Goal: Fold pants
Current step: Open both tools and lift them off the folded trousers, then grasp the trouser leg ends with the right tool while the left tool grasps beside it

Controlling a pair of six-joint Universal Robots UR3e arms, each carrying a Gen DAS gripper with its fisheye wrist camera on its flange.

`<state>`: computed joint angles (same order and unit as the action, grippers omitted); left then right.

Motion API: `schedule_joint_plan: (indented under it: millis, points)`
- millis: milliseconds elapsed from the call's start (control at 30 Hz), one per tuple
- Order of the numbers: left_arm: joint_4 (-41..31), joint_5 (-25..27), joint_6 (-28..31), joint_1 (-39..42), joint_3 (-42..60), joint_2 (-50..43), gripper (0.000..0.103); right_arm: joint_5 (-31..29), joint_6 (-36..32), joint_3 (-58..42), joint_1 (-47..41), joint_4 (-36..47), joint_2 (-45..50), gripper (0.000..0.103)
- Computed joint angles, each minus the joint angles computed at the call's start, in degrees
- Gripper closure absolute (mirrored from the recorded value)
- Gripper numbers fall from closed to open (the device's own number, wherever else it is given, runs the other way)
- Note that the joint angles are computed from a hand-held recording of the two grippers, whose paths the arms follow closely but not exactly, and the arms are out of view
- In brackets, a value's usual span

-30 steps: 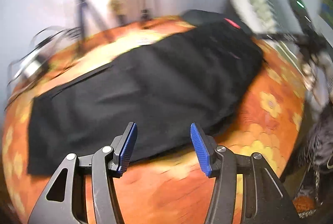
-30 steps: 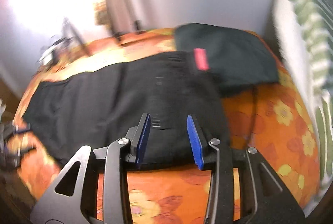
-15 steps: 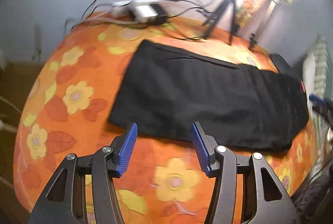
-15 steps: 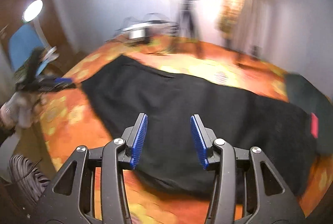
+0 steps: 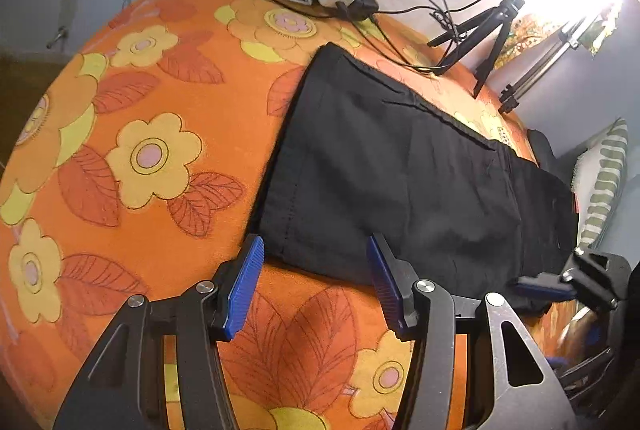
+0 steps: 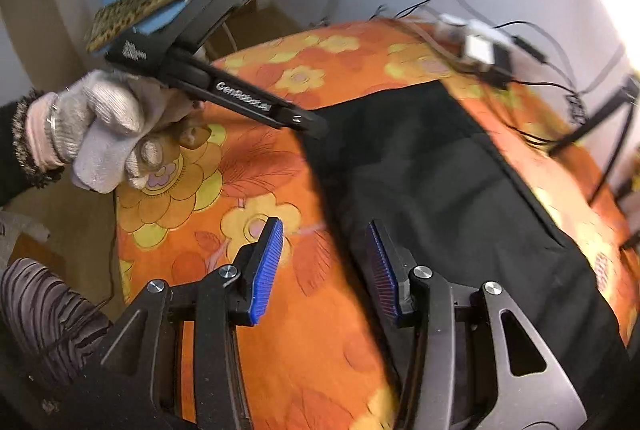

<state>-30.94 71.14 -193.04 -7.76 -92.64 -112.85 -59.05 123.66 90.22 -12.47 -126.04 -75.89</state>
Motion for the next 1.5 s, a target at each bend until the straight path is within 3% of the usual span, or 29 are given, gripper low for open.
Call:
schedule_joint_plan:
  millis: [267, 367, 500, 567, 633, 667, 733, 867, 1000, 1100, 1233, 1300, 1433, 1500]
  points:
    - [2.7, -2.7, -2.2, 3.7, -3.4, 1.5, 0.053, -4.5, 4.3, -7.1, 6.0, -3.7, 8.9, 0.057]
    - [2.7, -6.2, -2.2, 5.4, -4.1, 1.4, 0.053, -6.2, 5.1, -9.1, 7.5, -5.0, 11.5, 0.057]
    - [3.0, -5.6, -1.6, 4.4, -2.6, 0.0, 0.053, -7.1, 6.7, -12.5, 8.1, -5.1, 14.5, 0.057]
    - [2.5, -5.8, -1.5, 4.5, -2.1, -0.3, 0.057, -6.9, 7.1, -13.1, 7.9, -4.7, 14.8, 0.057]
    - [2.6, -6.5, -2.1, 5.0, -2.1, -0.5, 0.082, -6.9, 7.5, -13.5, 8.0, -4.8, 15.2, 0.057]
    - [2.4, -7.9, -2.7, 5.6, -2.2, -0.8, 0.089, -6.8, 7.7, -13.5, 8.2, -5.1, 15.5, 0.057]
    - [3.6, -10.7, -4.0, 6.8, -3.3, -1.0, 0.088, -6.6, 8.2, -14.6, 8.6, -5.2, 16.6, 0.057]
    - [4.7, -10.0, -4.0, 6.7, -3.4, -0.6, 0.090, -7.6, 9.3, -13.6, 10.0, -8.4, 17.2, 0.057]
    - [5.1, -12.5, -5.0, 7.6, -3.1, -0.8, 0.091, -9.0, 11.4, -14.1, 11.8, -12.0, 18.7, 0.057]
    - [4.6, -12.9, -4.7, 7.6, -2.2, -1.0, 0.092, -10.0, 14.0, -15.4, 13.0, -14.4, 20.5, 0.058]
    - [4.6, -11.8, -4.6, 7.6, -2.3, -0.1, 0.091, -9.6, 17.2, -18.5, 12.7, -13.1, 22.5, 0.091]
    - [5.3, -13.1, -5.7, 8.8, -3.7, 0.9, 0.089, -7.4, 18.3, -20.5, 11.7, -9.9, 22.9, 0.094]
    - [5.4, -15.3, -7.7, 10.5, -5.6, 2.3, 0.060, -4.5, 20.3, -22.5, 10.2, -6.9, 23.4, 0.097]
    - [4.5, -17.1, -9.1, 11.0, -5.6, 2.1, 0.054, -3.3, 21.6, -23.2, 9.5, -5.9, 23.6, 0.097]
